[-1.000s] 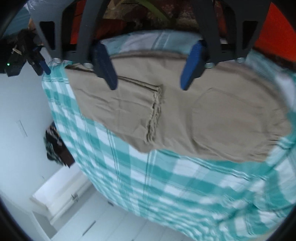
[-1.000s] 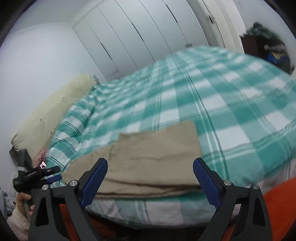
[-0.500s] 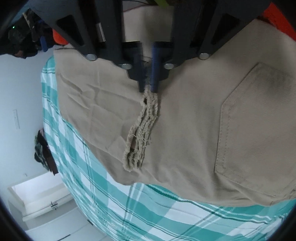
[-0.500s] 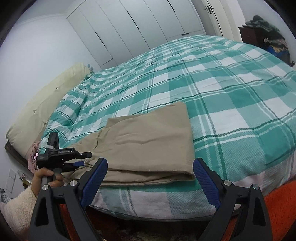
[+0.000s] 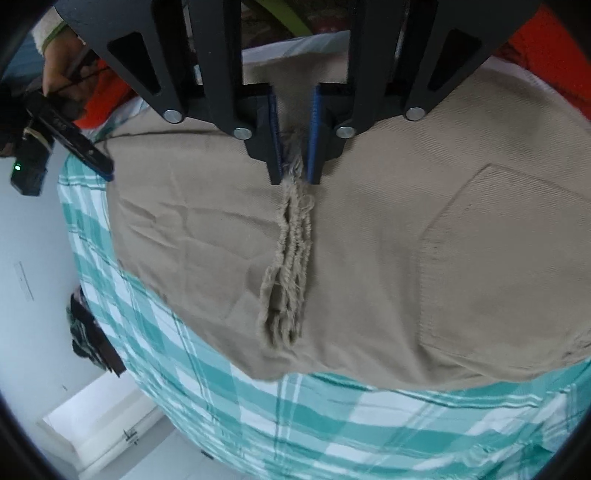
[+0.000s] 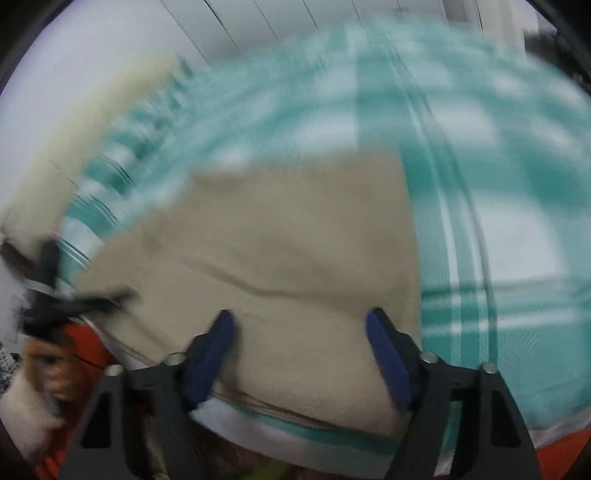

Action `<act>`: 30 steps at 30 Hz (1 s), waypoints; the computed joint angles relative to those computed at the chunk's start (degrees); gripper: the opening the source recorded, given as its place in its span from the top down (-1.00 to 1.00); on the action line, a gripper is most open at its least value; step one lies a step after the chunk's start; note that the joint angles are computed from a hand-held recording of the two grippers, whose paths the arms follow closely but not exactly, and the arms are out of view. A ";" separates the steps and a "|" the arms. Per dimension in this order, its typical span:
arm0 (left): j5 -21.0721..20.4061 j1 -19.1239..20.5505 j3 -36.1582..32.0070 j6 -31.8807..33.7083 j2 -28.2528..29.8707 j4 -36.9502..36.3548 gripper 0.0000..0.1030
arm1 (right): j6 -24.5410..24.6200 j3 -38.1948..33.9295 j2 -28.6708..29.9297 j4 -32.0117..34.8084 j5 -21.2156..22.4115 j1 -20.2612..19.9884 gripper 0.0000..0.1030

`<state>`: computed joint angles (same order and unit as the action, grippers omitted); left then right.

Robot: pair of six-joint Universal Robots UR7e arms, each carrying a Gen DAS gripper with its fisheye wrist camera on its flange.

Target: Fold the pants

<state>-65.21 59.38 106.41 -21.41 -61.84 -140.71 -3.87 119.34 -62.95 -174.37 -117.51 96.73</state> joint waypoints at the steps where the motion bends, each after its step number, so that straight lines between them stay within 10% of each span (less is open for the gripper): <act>1: 0.22 -0.07 1.54 0.15 -0.85 -2.32 0.23 | -0.77 0.48 -0.16 -1.65 -1.31 0.83 -0.29; 5: 1.89 -1.24 6.71 0.94 -3.61 -10.69 -0.37 | -4.85 1.68 1.14 -13.54 -6.66 5.25 -0.38; 30: 8.06 -2.84 7.37 2.93 -1.73 -11.13 -0.61 | -11.54 4.29 6.34 -21.54 -4.40 2.35 -0.54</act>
